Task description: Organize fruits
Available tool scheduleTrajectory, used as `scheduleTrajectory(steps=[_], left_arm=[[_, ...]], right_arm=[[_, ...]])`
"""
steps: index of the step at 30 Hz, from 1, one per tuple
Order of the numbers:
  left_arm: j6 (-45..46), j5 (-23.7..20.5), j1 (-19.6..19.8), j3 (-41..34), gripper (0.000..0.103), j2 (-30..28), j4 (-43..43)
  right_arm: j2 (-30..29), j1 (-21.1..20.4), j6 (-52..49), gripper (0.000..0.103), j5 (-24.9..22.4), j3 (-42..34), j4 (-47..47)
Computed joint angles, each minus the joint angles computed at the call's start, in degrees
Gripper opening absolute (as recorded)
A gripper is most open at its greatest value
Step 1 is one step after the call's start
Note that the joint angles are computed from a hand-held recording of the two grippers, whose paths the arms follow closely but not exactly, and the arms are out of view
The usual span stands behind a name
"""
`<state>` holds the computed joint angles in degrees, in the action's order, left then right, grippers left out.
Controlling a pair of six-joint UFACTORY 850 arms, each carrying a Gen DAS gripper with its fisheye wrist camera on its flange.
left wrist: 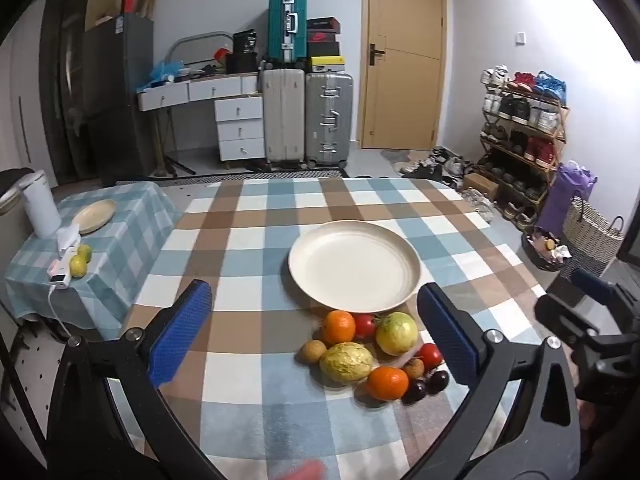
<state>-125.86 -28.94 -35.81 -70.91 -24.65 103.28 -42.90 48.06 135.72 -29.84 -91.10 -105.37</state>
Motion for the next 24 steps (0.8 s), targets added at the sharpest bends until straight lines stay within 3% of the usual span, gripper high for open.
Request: scheduleTrajectory(steps=[3,24], left_arm=[[-1.74,1.88,0.74,0.25,0.103,0.09,1.03],[-3.06,0.72,0.38,0.82,0.103,-0.16,3.1]], right_arm=[[-0.16,0.11,2.65,0.103,-1.1,0.34,-2.45],[-0.04,0.44,2.84,0.103,-1.11,0.18,-3.29]])
